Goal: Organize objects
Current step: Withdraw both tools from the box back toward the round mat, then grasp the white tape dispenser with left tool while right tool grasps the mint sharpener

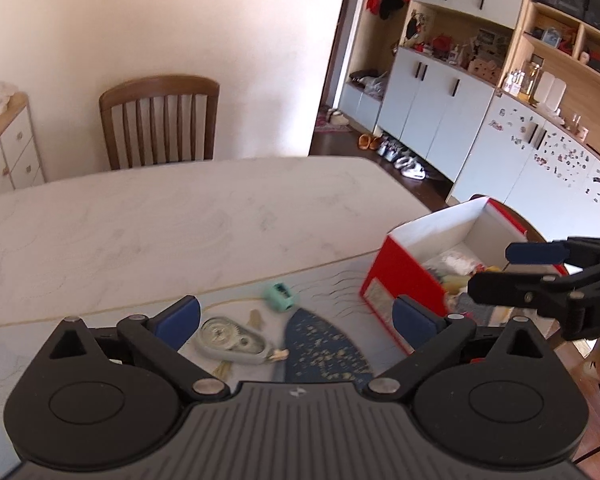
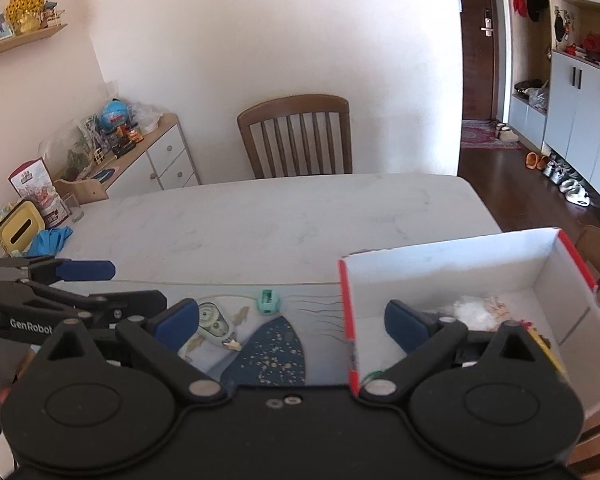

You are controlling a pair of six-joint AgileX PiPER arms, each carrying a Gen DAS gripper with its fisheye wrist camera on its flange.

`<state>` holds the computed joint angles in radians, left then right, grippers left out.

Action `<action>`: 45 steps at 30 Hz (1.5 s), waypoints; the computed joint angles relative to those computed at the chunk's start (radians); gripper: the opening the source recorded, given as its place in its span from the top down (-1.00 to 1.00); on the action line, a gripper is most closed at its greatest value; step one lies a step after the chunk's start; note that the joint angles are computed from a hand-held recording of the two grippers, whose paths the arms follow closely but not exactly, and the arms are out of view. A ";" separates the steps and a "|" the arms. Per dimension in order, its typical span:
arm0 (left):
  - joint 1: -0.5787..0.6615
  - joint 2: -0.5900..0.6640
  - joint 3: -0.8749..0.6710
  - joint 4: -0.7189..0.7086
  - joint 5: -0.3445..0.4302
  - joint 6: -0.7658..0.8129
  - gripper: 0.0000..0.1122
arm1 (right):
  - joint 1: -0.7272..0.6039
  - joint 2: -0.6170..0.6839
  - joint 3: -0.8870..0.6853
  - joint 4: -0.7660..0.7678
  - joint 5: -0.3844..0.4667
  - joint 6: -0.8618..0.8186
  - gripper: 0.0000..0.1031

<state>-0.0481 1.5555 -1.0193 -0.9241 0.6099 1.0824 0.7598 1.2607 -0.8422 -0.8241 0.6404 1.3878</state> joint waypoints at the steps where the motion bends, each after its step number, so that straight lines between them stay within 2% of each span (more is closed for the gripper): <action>1: 0.009 0.012 -0.003 -0.005 0.005 0.008 -0.83 | -0.003 0.019 -0.013 0.003 -0.002 -0.003 -0.92; 14: 0.068 0.177 0.022 -0.222 -0.088 0.362 -0.83 | -0.085 0.242 -0.155 0.099 -0.080 -0.105 -0.85; 20: 0.067 0.272 -0.002 -0.277 -0.114 0.489 -0.83 | -0.116 0.366 -0.261 0.181 -0.108 -0.236 -0.79; 24: 0.076 0.333 -0.032 -0.306 -0.085 0.581 -0.83 | -0.148 0.444 -0.330 0.284 -0.121 -0.359 -0.73; 28: 0.074 0.399 -0.092 -0.270 -0.069 0.574 -0.83 | -0.161 0.516 -0.385 0.356 -0.114 -0.445 -0.69; 35: 0.100 0.521 -0.249 -0.164 0.058 0.628 -0.83 | -0.189 0.616 -0.468 0.480 -0.093 -0.586 -0.49; 39: 0.103 0.578 -0.333 -0.100 0.121 0.649 -0.83 | -0.198 0.652 -0.500 0.507 -0.078 -0.627 -0.44; 45: 0.089 0.642 -0.416 -0.029 0.168 0.679 -0.83 | -0.204 0.705 -0.540 0.519 -0.049 -0.645 -0.34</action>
